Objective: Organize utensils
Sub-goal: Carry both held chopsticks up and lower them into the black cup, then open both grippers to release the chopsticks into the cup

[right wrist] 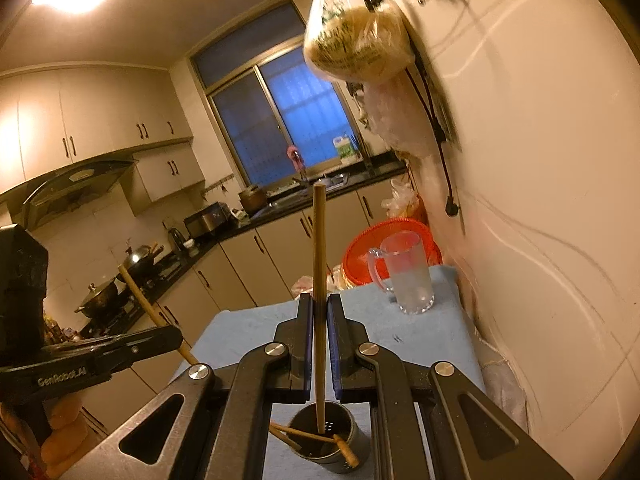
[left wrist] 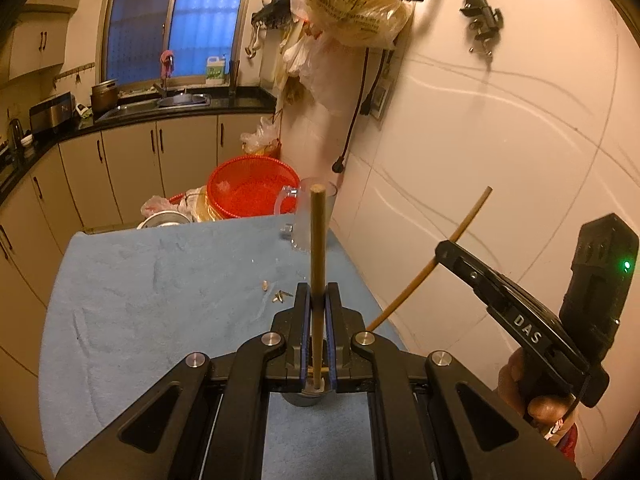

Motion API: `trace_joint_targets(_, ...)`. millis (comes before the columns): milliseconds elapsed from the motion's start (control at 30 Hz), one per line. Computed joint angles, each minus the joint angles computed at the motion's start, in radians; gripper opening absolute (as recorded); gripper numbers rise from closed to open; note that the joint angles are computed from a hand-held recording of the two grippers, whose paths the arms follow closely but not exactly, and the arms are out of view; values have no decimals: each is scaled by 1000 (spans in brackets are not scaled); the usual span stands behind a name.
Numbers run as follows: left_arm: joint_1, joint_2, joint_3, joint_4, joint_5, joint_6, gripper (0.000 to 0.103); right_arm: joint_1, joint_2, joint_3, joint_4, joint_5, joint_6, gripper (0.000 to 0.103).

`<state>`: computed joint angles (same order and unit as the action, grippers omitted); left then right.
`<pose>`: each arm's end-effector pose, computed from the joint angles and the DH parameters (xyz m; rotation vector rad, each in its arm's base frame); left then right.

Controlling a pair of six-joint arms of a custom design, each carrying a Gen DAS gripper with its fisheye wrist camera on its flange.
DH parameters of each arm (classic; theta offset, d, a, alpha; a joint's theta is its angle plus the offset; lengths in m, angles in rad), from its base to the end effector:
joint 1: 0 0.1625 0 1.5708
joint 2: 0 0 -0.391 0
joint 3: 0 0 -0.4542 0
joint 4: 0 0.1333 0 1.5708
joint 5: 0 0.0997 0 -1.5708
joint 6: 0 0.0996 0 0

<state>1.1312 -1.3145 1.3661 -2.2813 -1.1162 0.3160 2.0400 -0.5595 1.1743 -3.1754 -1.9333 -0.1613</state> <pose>-0.1319 -0.6964 0.5076 0.7639 2.4793 -0.9195 0.4649 -0.7004 0.1403 0.5576 -2.5331 1.4491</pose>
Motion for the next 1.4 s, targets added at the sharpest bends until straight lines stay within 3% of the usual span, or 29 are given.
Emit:
trace_joint_targets(800,64,102,-59,59,42,-28,7,-74,84,-122,247,7,81,8)
trace_joint_targets(1067,67,109,-64,57,50,-24,7,-67,79,-110,243,6,75,9)
trace_joint_targets(1400,64,107,-61,52,52,-34,7,-58,61,-88,215,2,72,19)
